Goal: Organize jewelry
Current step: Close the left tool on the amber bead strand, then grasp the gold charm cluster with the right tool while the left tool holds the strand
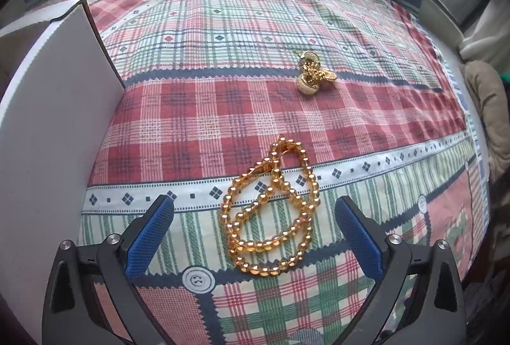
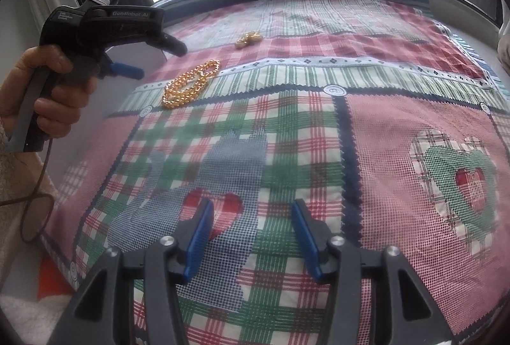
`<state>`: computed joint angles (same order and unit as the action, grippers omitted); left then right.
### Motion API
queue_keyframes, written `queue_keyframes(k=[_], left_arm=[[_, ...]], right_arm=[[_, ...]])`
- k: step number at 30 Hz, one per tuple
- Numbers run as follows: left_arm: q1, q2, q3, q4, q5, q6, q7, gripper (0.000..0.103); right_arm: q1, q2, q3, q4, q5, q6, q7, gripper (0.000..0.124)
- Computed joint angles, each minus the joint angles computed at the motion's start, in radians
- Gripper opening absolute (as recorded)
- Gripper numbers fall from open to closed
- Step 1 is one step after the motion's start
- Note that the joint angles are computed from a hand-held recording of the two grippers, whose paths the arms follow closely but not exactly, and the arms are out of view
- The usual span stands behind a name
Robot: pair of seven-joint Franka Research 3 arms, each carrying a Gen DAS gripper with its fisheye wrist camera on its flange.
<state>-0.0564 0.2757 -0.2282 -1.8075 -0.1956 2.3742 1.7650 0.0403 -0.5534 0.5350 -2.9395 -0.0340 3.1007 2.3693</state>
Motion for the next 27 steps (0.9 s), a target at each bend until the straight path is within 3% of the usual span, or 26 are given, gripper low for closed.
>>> queue_keyframes(k=[2, 3, 6, 7, 9, 11, 16, 18, 21, 22, 25, 27], left_arm=[[-0.031, 0.019, 0.012, -0.008, 0.071, 0.034, -0.045, 0.099], [-0.05, 0.004, 0.019, -0.044, 0.13, 0.096, -0.061, 0.099], [-0.063, -0.013, 0.013, -0.094, 0.204, 0.157, -0.045, 0.097], [-0.048, -0.026, -0.002, -0.119, 0.175, 0.189, -0.009, 0.09], [-0.03, -0.054, -0.018, -0.158, 0.135, 0.233, 0.047, 0.068], [-0.019, -0.072, -0.022, -0.173, 0.1, 0.233, 0.086, 0.02], [0.03, -0.118, -0.022, -0.203, -0.106, 0.188, 0.189, 0.013], [0.042, -0.148, -0.011, -0.232, -0.187, 0.178, 0.231, 0.007], [0.046, -0.204, 0.017, -0.283, -0.274, 0.168, 0.278, 0.005], [0.044, -0.22, 0.028, -0.3, -0.295, 0.167, 0.291, 0.005], [0.039, -0.264, 0.061, -0.34, -0.361, 0.141, 0.333, 0.005], [0.035, -0.281, 0.081, -0.352, -0.4, 0.113, 0.358, 0.005]], right_arm=[[0.019, 0.001, -0.025, 0.002, 0.004, -0.011, -0.01, 0.052], [0.035, 0.004, -0.045, 0.006, 0.008, -0.022, -0.02, 0.052], [0.097, -0.006, -0.133, 0.02, 0.019, -0.06, -0.075, 0.052], [0.114, -0.016, -0.164, 0.028, 0.021, -0.077, -0.102, 0.052], [0.148, -0.027, -0.236, 0.054, 0.027, -0.113, -0.175, 0.052], [0.17, -0.03, -0.307, 0.089, 0.041, -0.137, -0.257, 0.052], [0.192, 0.088, -0.454, 0.242, 0.126, -0.15, -0.438, 0.052], [0.2, 0.211, -0.492, 0.363, 0.182, -0.183, -0.489, 0.052], [0.267, 0.427, -0.577, 0.592, 0.383, -0.27, -0.658, 0.051], [0.269, 0.501, -0.583, 0.672, 0.389, -0.293, -0.659, 0.051], [0.228, 0.691, -0.546, 0.892, 0.153, -0.346, -0.505, 0.049], [0.236, 0.804, -0.553, 1.036, 0.091, -0.433, -0.457, 0.049]])
